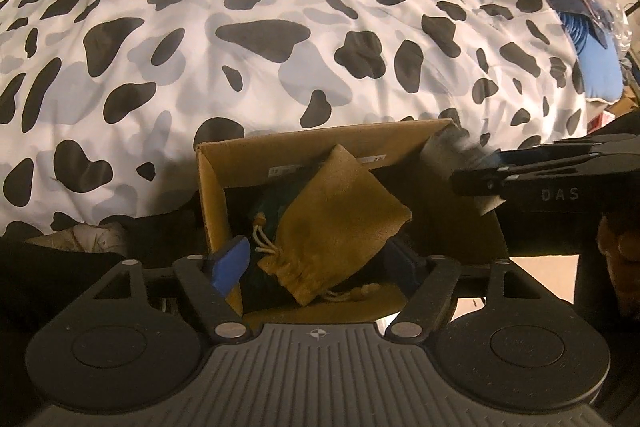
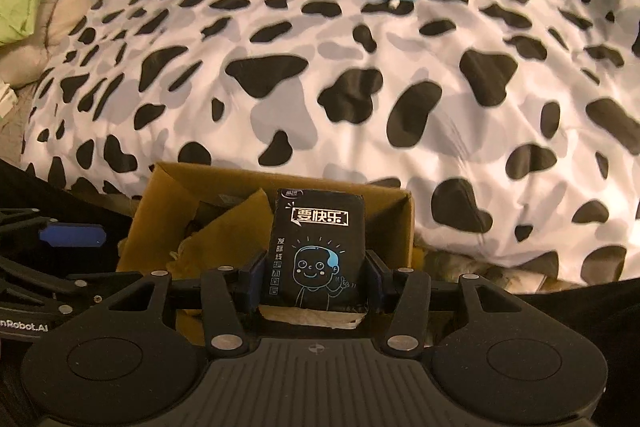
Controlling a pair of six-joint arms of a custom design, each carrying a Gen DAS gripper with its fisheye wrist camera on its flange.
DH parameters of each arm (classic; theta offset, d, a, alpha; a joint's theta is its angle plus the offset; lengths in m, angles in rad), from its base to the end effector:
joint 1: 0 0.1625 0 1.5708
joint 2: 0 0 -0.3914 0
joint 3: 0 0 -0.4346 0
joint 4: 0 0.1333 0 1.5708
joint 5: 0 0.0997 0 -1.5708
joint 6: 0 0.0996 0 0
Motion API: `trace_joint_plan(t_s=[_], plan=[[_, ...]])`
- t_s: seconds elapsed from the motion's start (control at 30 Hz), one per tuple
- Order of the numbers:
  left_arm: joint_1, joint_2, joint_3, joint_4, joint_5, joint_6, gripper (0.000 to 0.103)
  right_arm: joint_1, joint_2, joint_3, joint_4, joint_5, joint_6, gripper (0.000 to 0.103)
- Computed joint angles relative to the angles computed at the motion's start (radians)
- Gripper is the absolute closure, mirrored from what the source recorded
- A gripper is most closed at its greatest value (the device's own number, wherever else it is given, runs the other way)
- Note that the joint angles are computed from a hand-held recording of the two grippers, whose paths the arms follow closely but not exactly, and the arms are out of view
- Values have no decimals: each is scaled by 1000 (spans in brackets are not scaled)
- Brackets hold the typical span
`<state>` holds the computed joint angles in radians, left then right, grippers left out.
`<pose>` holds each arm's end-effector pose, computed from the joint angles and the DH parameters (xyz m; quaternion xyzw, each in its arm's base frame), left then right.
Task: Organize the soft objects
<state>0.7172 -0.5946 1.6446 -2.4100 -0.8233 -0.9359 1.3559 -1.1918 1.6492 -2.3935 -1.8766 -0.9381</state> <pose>-0.3372 -0.5608 -0.0875 0.0003 0.9266 -0.2219 0.3036 -0.0402 -0.6686 0.2811 0.3180 -0.9188 0.0689 0.2234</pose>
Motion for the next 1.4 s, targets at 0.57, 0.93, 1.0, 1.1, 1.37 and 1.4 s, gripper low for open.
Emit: trace_joint_plan(t_s=[0.57,0.93,1.0,1.1,1.37,1.4], plan=[[22,40,-86,147,-22,-48,21,8,33,-5,-59,-117,-1,0],[38,69,-139,197,-27,-54,20,12,52,-14,-82,-166,-2,0],[39,69,-139,192,-25,-57,20,13,55,-13,-88,-176,-9,0],[40,69,-138,190,-20,-69,19,15,61,-15,-93,-185,-11,0],[35,39,-91,169,-9,-124,13,15,60,-35,-54,-151,24,0],[36,36,-87,170,-11,-130,10,15,59,-37,-51,-145,27,0]])
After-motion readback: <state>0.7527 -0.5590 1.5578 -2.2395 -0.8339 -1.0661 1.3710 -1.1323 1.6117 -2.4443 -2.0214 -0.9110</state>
